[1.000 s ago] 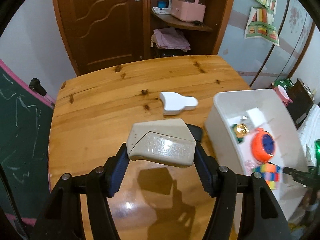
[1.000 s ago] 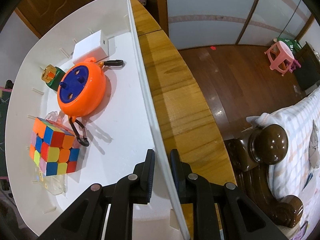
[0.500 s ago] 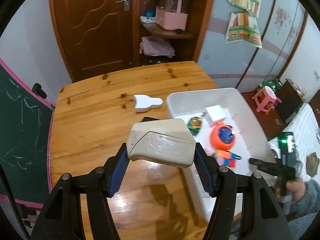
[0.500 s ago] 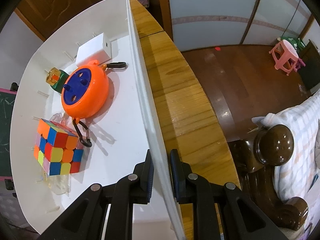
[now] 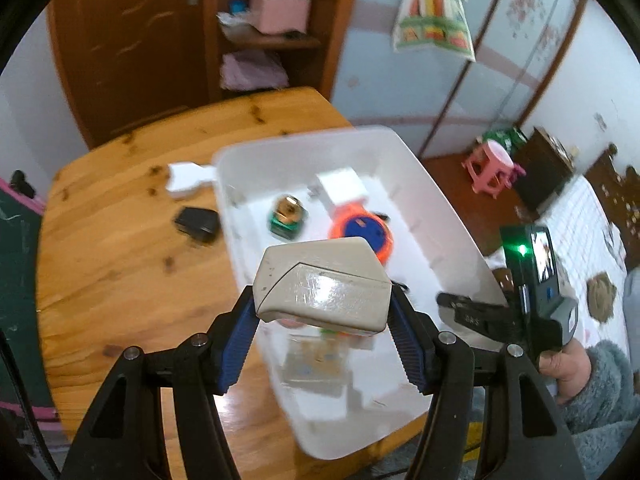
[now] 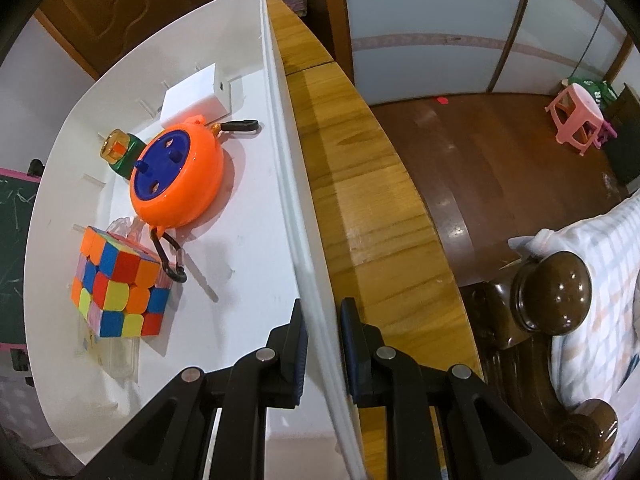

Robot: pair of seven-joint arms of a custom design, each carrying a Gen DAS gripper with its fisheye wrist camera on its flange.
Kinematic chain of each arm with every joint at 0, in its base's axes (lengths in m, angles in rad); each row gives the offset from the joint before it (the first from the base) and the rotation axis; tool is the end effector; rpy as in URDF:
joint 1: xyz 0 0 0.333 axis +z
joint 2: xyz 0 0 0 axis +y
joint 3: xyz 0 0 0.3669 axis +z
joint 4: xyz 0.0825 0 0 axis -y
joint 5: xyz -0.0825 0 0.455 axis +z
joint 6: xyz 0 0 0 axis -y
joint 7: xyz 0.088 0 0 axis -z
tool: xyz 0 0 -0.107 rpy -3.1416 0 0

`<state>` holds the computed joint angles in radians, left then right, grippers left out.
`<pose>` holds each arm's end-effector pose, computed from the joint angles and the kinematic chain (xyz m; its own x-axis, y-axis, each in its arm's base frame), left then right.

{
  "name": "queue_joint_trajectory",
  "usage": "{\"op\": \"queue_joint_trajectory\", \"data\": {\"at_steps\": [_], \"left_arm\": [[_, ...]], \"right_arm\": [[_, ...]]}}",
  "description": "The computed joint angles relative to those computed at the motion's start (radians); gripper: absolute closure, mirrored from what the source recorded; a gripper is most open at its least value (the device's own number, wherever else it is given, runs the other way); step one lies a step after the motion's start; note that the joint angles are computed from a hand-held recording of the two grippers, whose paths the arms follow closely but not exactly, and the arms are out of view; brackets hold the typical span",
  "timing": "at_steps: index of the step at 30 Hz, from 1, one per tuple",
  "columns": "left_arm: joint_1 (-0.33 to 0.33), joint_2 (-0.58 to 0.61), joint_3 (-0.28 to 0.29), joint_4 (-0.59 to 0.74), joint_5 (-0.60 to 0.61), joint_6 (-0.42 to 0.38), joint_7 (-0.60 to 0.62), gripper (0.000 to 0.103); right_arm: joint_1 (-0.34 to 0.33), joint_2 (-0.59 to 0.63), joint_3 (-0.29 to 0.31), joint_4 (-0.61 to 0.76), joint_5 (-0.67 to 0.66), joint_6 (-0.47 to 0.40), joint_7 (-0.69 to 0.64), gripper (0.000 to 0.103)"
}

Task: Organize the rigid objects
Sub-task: 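Carry the beige block into the tray and release it, then withdraw the left tool toward the black plug adapter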

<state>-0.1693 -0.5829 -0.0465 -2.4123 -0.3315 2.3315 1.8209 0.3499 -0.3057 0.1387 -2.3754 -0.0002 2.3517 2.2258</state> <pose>0.4445 -0.1064 0.5971 -0.3327 -0.9276 0.1699 -0.8362 0.2069 -0.5080 0.4596 0.2476 0.4826 -0.1480 -0.9798 -0.1346 -0.9534 0.1775 -0.2438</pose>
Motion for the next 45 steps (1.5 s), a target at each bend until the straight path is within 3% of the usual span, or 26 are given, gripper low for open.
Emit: {"op": "queue_joint_trajectory", "data": {"at_steps": [19,32,38,42,45], "left_arm": [[-0.072,0.075,-0.074,-0.015,0.048,-0.093,0.044,0.036],[-0.07,0.093,-0.093,-0.016,0.09,-0.119,0.021,0.035],[-0.074,0.082,-0.085,-0.022,0.084,-0.121,0.026,0.032],[-0.073,0.067,-0.083,-0.031,0.079,-0.11,0.026,0.017],[-0.071,0.053,-0.076,-0.037,0.074,-0.101,0.027,0.017]], "right_arm": [[0.007,-0.018,-0.011,-0.026,0.036,0.032,-0.05,0.084],[0.003,-0.017,-0.008,-0.027,0.04,0.034,-0.054,0.082],[0.003,-0.01,-0.004,-0.018,0.032,0.027,-0.048,0.081],[0.003,-0.005,-0.001,-0.012,0.024,0.021,-0.039,0.081],[0.004,-0.002,0.0,-0.006,0.02,0.017,-0.033,0.081]]}}
